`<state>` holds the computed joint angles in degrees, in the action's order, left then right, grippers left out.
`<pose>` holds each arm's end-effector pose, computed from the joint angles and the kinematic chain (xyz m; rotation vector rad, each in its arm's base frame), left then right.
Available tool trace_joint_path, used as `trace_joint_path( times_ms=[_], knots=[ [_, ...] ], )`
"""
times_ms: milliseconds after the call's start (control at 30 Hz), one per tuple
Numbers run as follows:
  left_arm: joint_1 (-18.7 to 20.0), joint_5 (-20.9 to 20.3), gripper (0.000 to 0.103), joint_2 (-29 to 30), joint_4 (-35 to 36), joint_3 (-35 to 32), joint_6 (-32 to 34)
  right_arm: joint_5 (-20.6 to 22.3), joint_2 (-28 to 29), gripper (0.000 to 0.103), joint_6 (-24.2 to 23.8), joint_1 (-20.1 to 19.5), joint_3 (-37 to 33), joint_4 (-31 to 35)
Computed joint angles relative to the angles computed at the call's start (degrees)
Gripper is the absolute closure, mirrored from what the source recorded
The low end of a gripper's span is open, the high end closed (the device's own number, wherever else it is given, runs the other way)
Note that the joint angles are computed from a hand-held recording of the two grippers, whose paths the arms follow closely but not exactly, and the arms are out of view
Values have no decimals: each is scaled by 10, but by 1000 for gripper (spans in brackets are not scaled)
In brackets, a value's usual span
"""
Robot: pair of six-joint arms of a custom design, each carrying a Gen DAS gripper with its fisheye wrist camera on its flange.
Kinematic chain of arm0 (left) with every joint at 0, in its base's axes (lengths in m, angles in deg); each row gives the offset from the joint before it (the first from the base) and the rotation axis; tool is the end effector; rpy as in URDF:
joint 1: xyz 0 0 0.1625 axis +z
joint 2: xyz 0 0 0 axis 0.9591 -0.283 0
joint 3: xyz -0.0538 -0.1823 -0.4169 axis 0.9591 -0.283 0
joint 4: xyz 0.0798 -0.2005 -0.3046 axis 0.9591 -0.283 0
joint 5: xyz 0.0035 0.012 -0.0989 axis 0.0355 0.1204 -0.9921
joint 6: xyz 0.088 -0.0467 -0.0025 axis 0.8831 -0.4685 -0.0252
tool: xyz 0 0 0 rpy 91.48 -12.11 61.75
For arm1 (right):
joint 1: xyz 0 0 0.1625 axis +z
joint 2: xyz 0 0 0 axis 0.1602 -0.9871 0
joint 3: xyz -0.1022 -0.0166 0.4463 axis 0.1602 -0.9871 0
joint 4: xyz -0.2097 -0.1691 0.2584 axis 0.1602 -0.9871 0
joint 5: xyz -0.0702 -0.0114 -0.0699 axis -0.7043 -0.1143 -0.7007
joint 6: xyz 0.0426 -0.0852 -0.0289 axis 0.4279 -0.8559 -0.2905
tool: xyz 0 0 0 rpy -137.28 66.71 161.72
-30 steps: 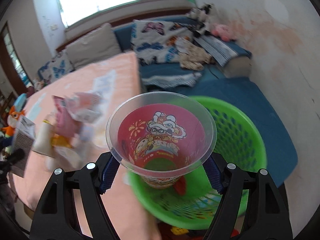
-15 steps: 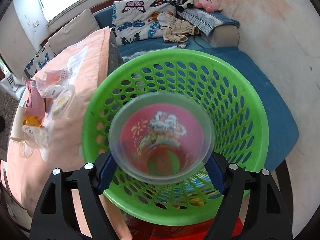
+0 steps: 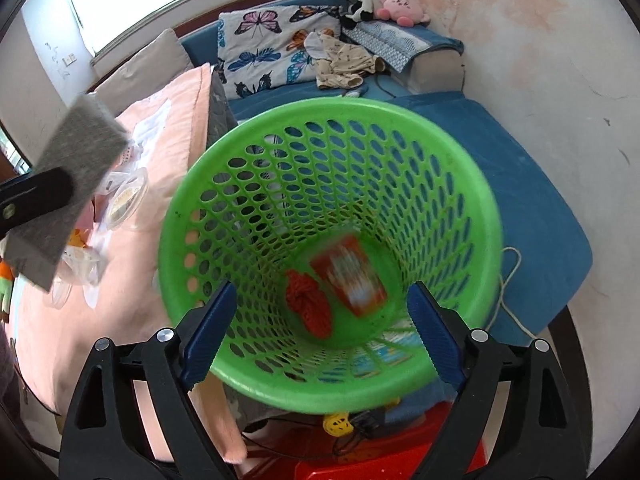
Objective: Collect trash
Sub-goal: 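Carry the red cup over the green basket and open the right gripper while the left gripper carries the carton, then lower the milk carton into the green basket and open the left gripper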
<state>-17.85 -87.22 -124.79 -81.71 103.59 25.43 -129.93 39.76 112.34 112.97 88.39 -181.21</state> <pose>-0.2137 -0.5939 0.2477 1.5327 2.4505 -0.1558 0.3188 -0.4241 0.0673 -0.4196 -2.1426 1.0100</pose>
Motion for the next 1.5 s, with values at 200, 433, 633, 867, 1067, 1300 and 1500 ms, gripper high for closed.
trace_joint_path(
  times_ms=[200, 433, 633, 867, 1067, 1300, 1500],
  knots=[
    [-12, -10, 30, 12, -1, 7, -11, -24, -19, 16, 66, 26, 29, 42],
    [-22, -6, 30, 32, 2, 10, -35, -43, -33, 16, 122, 48, 49, 69],
    [-26, -1, 30, 41, -2, 18, -39, -52, -39, 16, 142, 55, 62, 64],
    [-24, -2, 30, 59, 0, 9, -49, -55, -43, 16, 144, 54, 69, 53],
    [-24, -2, 29, 64, 0, 13, -53, -56, -45, 16, 149, 55, 73, 53],
    [-24, -8, 16, 56, -5, 19, -42, -55, -44, 16, 149, 57, 68, 56],
    [-13, -8, 16, 37, -6, 19, -40, -59, -38, 16, 135, 63, 54, 59]
  ],
)
